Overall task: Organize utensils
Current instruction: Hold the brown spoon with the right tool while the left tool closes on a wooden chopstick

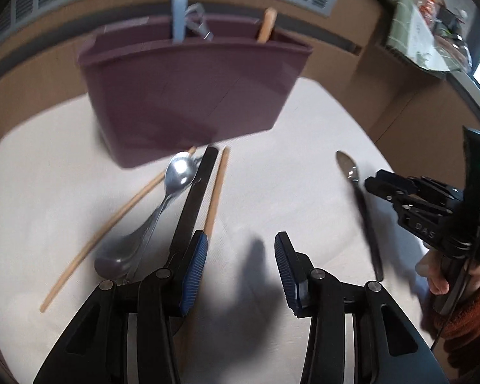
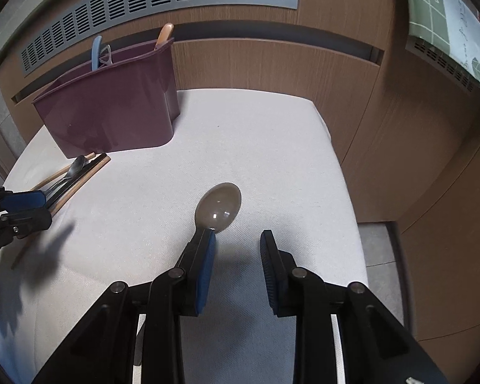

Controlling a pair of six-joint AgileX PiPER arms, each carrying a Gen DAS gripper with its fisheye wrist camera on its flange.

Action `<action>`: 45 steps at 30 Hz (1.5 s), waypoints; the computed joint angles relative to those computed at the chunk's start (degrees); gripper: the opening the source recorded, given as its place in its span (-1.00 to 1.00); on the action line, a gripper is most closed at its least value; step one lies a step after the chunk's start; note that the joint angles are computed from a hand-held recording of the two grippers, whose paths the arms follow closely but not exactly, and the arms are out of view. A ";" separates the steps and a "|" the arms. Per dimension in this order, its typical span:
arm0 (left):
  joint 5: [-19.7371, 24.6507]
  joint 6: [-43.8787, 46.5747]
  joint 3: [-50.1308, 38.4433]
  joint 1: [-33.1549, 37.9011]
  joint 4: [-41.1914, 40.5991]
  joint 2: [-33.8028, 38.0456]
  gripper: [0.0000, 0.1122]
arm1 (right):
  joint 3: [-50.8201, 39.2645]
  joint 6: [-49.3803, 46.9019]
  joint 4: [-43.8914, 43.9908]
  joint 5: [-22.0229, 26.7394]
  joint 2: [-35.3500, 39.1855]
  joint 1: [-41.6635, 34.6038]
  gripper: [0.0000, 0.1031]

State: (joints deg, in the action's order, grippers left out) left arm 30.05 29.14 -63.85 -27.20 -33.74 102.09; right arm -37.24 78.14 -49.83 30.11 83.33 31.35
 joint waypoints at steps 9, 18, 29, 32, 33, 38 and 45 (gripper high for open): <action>1.75 5.12 0.92 -0.32 -5.43 0.73 -0.22 | -0.56 -2.28 4.90 -3.62 1.38 -2.85 -0.48; 1.40 0.53 0.38 -1.78 0.26 0.49 -0.22 | -10.91 -6.68 4.86 1.21 11.26 -0.26 -0.49; 1.55 -21.10 -12.32 -7.34 22.98 8.12 -0.74 | -3.22 2.49 -4.97 2.99 1.04 2.75 -0.50; 0.27 -19.18 -9.45 -6.77 19.44 6.33 -0.85 | -2.29 5.22 -6.99 4.07 -0.86 4.61 -0.50; -0.97 -19.07 -7.56 -6.81 18.98 5.15 -0.86 | -2.06 4.99 -6.91 3.84 -1.49 4.42 -0.50; -6.30 -15.29 1.53 -6.24 14.01 -1.82 -0.89 | -3.98 4.09 -5.68 4.36 -1.50 5.46 -0.50; -6.94 -1.86 9.33 -2.90 1.03 -9.65 -0.90 | -5.00 4.89 -4.44 8.16 -3.33 11.30 -0.50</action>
